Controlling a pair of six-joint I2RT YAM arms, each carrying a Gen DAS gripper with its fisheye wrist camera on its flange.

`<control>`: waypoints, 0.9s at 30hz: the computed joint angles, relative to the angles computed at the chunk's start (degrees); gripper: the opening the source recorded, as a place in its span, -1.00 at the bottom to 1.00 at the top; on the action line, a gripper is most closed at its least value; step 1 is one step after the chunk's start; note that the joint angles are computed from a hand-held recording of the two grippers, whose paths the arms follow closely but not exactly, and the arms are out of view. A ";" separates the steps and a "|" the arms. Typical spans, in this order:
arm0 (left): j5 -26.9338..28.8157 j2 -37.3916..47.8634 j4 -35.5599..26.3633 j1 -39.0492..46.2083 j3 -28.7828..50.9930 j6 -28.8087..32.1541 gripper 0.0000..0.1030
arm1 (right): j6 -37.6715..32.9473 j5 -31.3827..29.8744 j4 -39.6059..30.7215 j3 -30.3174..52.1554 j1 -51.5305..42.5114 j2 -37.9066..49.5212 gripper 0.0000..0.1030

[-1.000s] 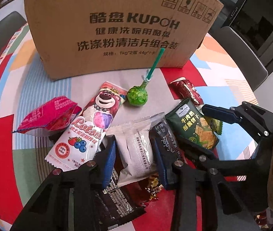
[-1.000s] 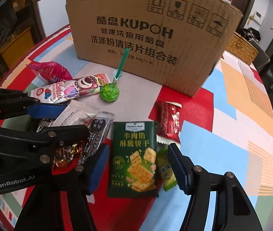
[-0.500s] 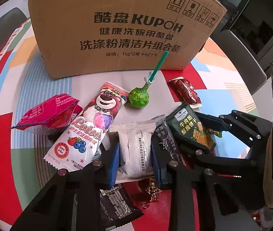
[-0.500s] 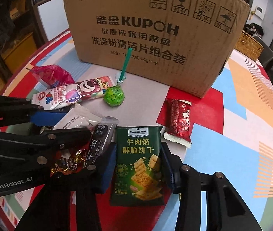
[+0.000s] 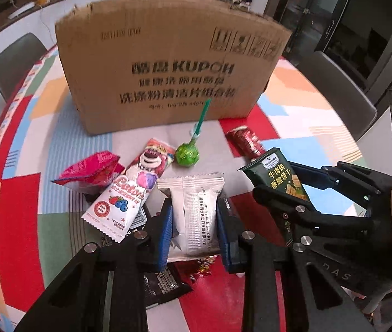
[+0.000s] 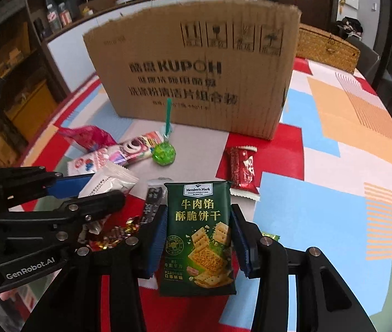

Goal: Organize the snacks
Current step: 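Lift the green cracker pack with the right gripper while the left grasps a white wrapped snack, then drop the cracker pack and white snack into the box with both grippers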

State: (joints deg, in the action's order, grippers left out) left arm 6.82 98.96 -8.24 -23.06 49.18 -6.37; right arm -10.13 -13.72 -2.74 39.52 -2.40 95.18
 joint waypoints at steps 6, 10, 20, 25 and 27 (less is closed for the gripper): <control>-1.62 -6.00 -1.19 -0.27 -0.69 0.41 -0.43 | 0.27 0.53 -0.77 -1.88 -0.06 -7.32 -0.13; -2.71 -9.04 -1.97 -0.18 0.07 0.99 -0.43 | 1.80 1.66 -1.56 -1.37 1.44 -10.64 -0.13; -4.05 -13.36 -5.11 1.15 5.84 3.04 -0.43 | 3.41 1.41 -3.22 3.62 2.19 -15.40 -0.13; -4.56 -12.67 -6.07 2.08 10.66 4.16 -0.43 | 3.71 2.21 -3.87 8.00 2.28 -15.25 -0.13; -4.97 -11.75 -6.53 2.56 13.29 4.77 -0.43 | 4.00 2.30 -4.19 10.37 2.19 -14.57 -0.13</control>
State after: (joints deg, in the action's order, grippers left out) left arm 1.85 87.21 -14.78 -20.50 62.47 -1.60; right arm -6.14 -11.42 -6.93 49.89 -0.20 80.61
